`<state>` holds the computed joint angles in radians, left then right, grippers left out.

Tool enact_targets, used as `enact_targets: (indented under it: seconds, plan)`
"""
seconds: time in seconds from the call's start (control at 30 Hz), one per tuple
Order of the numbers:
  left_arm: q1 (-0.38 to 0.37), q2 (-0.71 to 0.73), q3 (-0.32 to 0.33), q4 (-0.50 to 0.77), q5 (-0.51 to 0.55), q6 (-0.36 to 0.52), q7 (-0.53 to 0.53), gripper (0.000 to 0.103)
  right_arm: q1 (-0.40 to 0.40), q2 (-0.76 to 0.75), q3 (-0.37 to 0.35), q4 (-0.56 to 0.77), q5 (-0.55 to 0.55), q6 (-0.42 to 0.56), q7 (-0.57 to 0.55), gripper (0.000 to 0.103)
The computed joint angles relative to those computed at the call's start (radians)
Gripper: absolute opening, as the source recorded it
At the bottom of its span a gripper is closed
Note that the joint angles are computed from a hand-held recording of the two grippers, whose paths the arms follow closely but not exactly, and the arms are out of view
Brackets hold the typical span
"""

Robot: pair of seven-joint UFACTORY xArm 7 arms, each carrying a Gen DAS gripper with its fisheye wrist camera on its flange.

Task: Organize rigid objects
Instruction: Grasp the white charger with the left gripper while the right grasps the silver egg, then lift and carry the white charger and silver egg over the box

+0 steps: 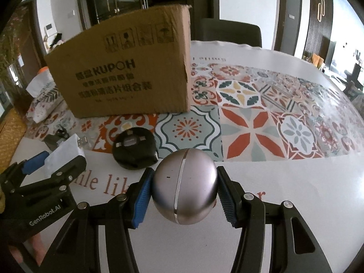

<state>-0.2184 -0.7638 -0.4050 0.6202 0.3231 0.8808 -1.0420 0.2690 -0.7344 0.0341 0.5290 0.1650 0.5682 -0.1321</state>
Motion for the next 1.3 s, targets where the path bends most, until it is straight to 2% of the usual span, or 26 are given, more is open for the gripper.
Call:
enact_targets:
  seconds: [0.57, 1.3]
  plan:
    - [0.018, -0.126, 0.016, 0.003, -0.013, 0.003, 0.066, 0.088, 0.026, -0.075, 0.023, 0.027, -0.008, 0.002, 0.025, 0.055]
    - [0.132, -0.137, 0.037, 0.114, 0.003, -0.079, 0.243, 0.088, 0.044, -0.049, 0.041, 0.15, -0.016, -0.073, 0.071, 0.055]
